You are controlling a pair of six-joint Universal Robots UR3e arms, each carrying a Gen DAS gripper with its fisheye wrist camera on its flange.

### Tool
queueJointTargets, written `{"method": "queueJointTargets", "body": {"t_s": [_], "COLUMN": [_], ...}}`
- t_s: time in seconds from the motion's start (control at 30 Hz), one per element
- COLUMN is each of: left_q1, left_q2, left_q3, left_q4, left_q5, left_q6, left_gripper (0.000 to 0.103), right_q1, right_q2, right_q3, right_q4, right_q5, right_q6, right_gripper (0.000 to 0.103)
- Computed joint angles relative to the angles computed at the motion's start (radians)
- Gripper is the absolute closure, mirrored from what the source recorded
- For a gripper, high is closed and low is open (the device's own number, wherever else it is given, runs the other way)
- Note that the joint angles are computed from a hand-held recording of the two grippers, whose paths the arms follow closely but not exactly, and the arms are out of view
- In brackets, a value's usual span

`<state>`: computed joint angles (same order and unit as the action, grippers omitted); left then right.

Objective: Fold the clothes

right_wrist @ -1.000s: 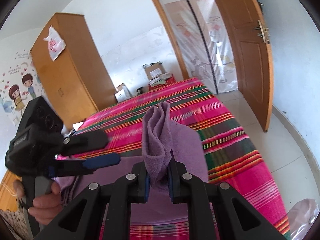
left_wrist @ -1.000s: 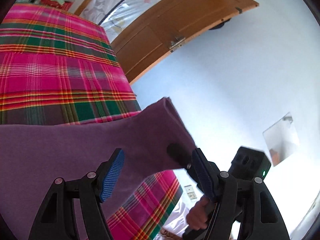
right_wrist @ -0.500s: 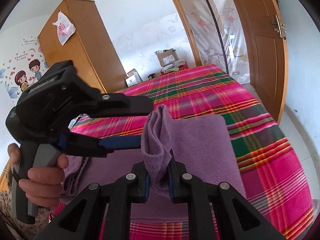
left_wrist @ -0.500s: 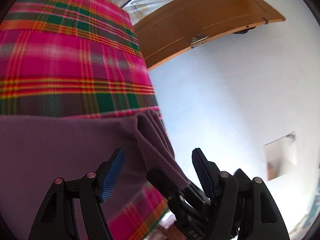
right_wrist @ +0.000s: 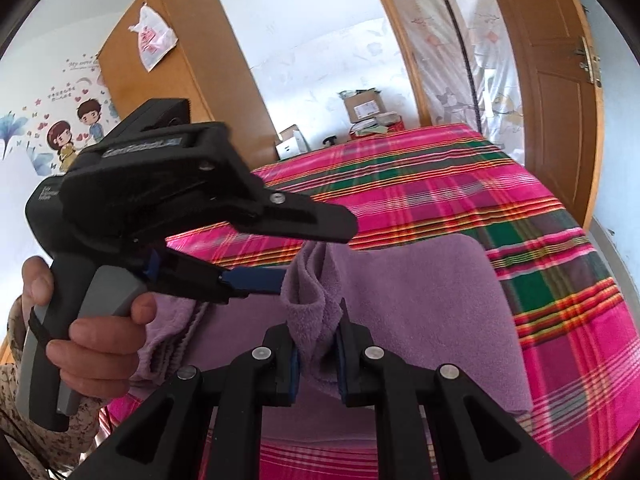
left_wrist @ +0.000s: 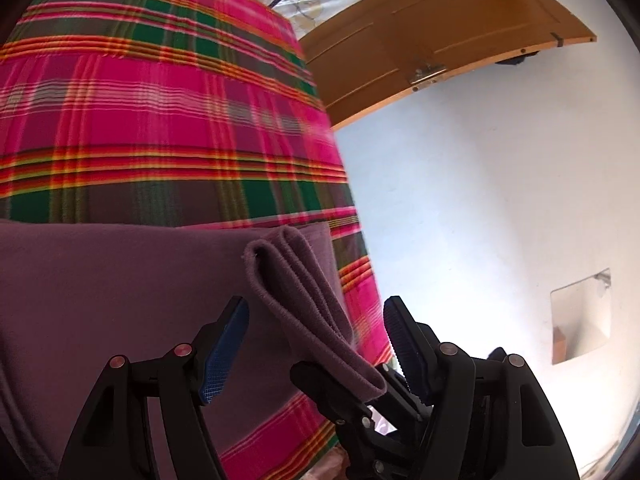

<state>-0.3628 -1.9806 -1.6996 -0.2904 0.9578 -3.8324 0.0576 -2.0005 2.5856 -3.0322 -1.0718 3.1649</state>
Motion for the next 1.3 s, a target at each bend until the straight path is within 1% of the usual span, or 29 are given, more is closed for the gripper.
{"method": "queueJointTargets", "body": {"t_s": [0.07, 0.23, 0.3, 0.43, 0.57, 0.77, 0.83, 1.0, 1.13, 1.2, 1.3], "left_q1": [0.005, 0.030, 0.039, 0.068, 0.085, 0.085, 0.090, 0.095, 0.085, 0.078, 0.066], "left_q2": [0.024, 0.070, 0.077, 0.092, 0.121, 0.159, 0.158, 0.171, 0.202, 0.217, 0.233], "left_q3": [-0.016, -0.076, -0.098, -0.145, -0.193, -0.232, -0.243, -0.271, -0.301, -0.314, -0.331], "left_q4": [-0.034, -0.039, -0.028, -0.013, 0.008, 0.039, 0.054, 0.075, 0.106, 0.129, 0.172], "left_q5": [0.040, 0.070, 0.069, 0.035, 0.030, 0.089, 0.085, 0.099, 0.146, 0.172, 0.208], "left_q6": [0.013, 0.016, 0.019, 0.015, 0.017, 0.000, -0.012, -0.034, -0.061, -0.074, -0.097], "left_gripper": [0.031, 0.032, 0.032, 0.032, 0.032, 0.032, 0.032, 0.032, 0.032, 0.032, 0.032], "right_q1": [0.049, 0.143, 0.172, 0.203, 0.222, 0.302, 0.309, 0.329, 0.354, 0.345, 0.369], "right_q2": [0.057, 0.196, 0.237, 0.276, 0.325, 0.436, 0.458, 0.481, 0.504, 0.496, 0.521], "right_q3": [-0.016, -0.060, -0.078, -0.098, -0.119, -0.168, -0.176, -0.186, -0.209, -0.181, -0.198], "right_q4": [-0.048, -0.142, -0.169, -0.198, -0.226, -0.281, -0.287, -0.313, -0.320, -0.329, -0.325], "right_q5": [-0.030, -0.083, -0.096, -0.113, -0.116, -0.177, -0.172, -0.197, -0.214, -0.194, -0.219], "right_q6": [0.022, 0.075, 0.092, 0.106, 0.119, 0.140, 0.143, 0.156, 0.142, 0.135, 0.129], "right_gripper": [0.089, 0.089, 0.089, 0.089, 0.089, 0.088, 0.088, 0.088, 0.088, 0.087, 0.087]}}
